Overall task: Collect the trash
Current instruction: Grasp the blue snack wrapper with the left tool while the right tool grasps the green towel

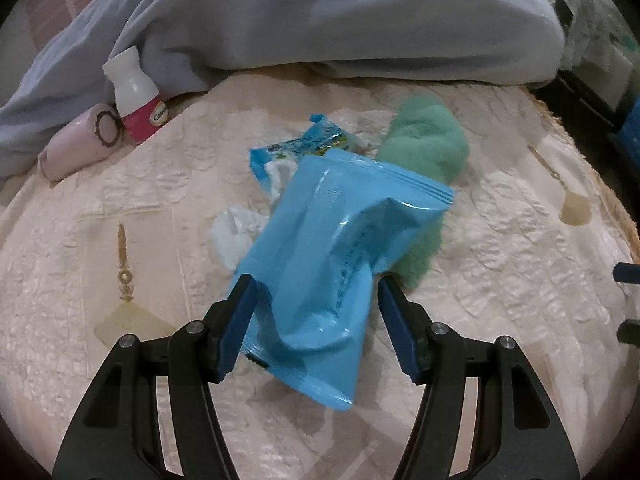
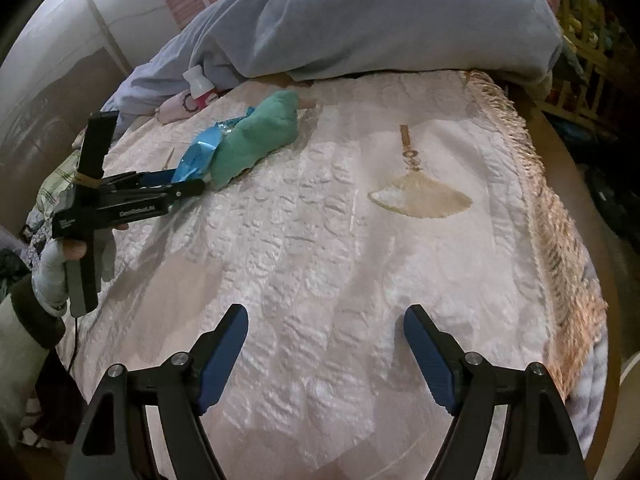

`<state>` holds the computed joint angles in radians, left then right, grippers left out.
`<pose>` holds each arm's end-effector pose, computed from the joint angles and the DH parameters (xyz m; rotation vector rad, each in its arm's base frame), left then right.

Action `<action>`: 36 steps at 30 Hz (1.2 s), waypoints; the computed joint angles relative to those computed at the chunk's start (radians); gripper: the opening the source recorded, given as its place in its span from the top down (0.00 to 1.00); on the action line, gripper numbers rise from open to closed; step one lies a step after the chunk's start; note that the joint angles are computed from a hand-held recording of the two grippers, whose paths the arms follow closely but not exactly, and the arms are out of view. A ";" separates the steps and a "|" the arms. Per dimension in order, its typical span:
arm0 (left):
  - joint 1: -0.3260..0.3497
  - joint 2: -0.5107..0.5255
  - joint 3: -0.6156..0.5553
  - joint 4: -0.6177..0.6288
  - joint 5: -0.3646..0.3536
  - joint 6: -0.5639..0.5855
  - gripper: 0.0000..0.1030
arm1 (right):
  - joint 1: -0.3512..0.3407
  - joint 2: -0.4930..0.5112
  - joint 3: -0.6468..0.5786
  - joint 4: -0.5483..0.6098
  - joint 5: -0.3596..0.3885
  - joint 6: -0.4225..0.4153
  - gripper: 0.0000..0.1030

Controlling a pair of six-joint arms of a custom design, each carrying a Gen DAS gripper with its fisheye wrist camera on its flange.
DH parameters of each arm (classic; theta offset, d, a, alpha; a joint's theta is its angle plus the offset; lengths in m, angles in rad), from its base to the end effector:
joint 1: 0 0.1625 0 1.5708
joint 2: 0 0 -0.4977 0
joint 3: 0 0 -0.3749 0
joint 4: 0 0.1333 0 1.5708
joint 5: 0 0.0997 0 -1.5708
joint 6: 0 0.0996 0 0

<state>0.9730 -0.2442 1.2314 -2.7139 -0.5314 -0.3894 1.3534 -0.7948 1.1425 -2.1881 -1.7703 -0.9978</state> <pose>-0.2668 -0.7812 -0.0644 0.1301 2.1833 -0.7426 -0.0667 -0.8283 0.3224 1.0377 -2.6237 0.1529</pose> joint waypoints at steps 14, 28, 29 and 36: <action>-0.055 -0.143 0.244 0.084 -0.030 -0.383 0.74 | 0.072 0.112 -0.085 0.038 0.041 0.040 0.24; -0.108 -0.178 0.346 0.042 -0.126 -0.523 0.74 | 0.118 0.354 -0.355 0.106 0.112 0.282 0.61; -0.109 -0.174 0.341 0.033 -0.130 -0.518 0.74 | 0.117 0.358 -0.382 0.160 0.114 0.280 0.69; -0.118 -0.160 0.309 0.031 -0.173 -0.502 0.74 | 0.111 0.262 -0.375 0.344 0.114 0.156 0.73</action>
